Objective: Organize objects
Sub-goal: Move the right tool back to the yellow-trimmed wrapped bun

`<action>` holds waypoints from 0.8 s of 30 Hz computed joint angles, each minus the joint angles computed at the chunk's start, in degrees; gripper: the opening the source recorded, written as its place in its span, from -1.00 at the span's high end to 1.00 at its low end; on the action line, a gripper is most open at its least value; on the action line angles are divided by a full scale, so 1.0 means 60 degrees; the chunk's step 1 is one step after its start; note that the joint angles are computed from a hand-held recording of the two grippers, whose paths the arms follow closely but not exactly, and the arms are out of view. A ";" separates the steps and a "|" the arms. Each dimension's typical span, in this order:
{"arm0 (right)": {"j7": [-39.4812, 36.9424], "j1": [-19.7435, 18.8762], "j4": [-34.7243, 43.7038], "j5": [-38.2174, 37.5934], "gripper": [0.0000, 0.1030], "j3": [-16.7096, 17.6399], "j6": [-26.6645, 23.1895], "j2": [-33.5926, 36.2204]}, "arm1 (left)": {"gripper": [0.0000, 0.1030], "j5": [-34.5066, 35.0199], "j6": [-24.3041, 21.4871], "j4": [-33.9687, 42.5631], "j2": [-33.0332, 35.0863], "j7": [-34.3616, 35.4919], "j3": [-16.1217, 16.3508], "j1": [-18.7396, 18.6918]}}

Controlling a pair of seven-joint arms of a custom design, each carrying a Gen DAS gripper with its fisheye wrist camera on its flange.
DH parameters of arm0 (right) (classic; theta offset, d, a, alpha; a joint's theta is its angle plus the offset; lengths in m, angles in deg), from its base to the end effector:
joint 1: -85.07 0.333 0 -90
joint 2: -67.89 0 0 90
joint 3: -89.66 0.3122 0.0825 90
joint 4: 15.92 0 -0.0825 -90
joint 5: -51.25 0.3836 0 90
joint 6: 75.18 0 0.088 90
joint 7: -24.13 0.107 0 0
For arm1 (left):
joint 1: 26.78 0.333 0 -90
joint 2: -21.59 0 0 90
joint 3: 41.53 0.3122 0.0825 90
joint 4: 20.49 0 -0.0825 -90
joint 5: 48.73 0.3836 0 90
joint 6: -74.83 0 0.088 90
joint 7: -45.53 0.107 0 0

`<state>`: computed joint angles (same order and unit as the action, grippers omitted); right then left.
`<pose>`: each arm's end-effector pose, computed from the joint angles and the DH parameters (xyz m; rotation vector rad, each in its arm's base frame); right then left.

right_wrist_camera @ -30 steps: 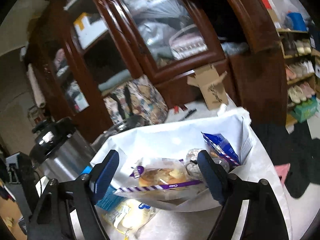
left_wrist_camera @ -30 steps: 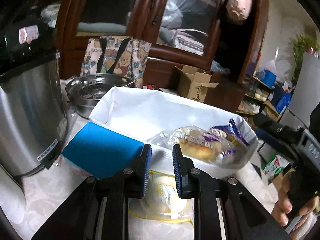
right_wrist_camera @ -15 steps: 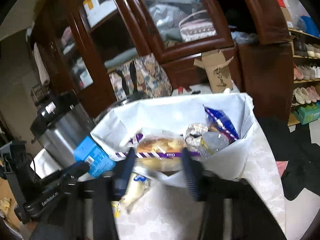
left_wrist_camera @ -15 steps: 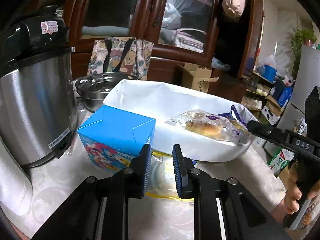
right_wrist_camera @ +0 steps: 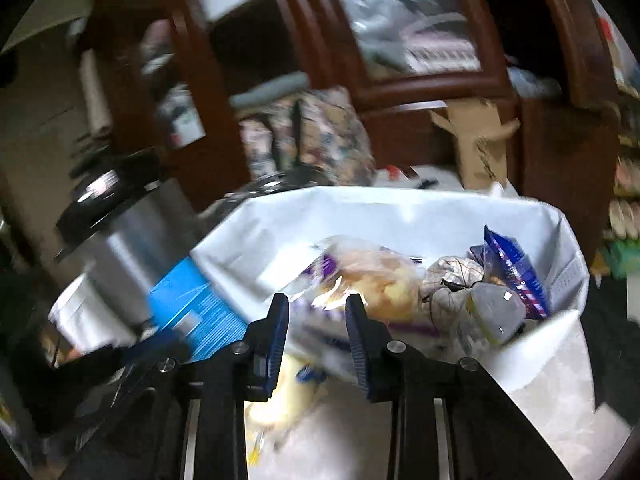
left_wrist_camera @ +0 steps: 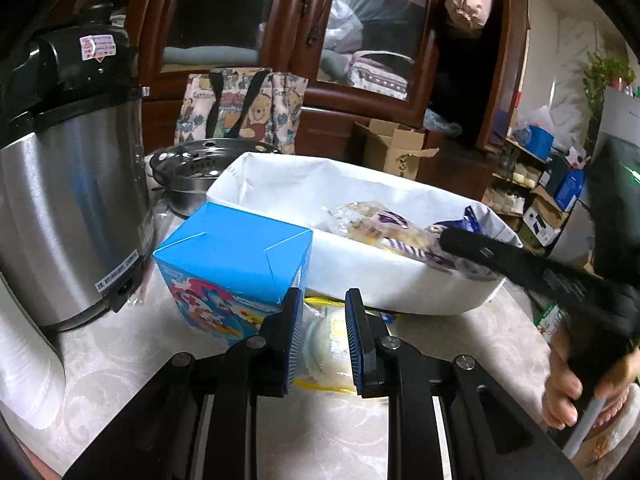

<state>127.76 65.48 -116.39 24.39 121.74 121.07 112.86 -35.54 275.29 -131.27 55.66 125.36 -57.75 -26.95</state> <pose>0.6927 0.1213 0.3010 -1.6133 1.3804 -0.4688 0.6410 -0.1893 0.3067 -1.5018 1.9068 -1.1922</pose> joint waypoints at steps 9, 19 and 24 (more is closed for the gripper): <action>-0.1367 -0.2479 -0.1326 -0.2026 -0.52 0.2386 -0.1809 0.0448 | 0.61 0.0386 -0.0068 -0.0543 -0.0206 0.0094 0.0048 0.0008; -0.1282 -0.0032 -0.0341 -0.1158 -0.52 0.0114 -0.3695 -0.0121 | 0.61 -0.0164 -0.1207 -0.0223 -0.0121 0.0505 0.0065 -0.0164; -0.0796 0.1230 -0.0150 -0.0743 -1.00 -0.1378 -0.3592 -0.0410 | 0.61 -0.0495 -0.1402 -0.0269 -0.0168 0.0786 0.0059 -0.0215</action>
<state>122.98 72.86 -117.29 19.93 113.47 99.51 110.40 -38.51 266.88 -132.88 54.65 130.08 -57.39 -28.24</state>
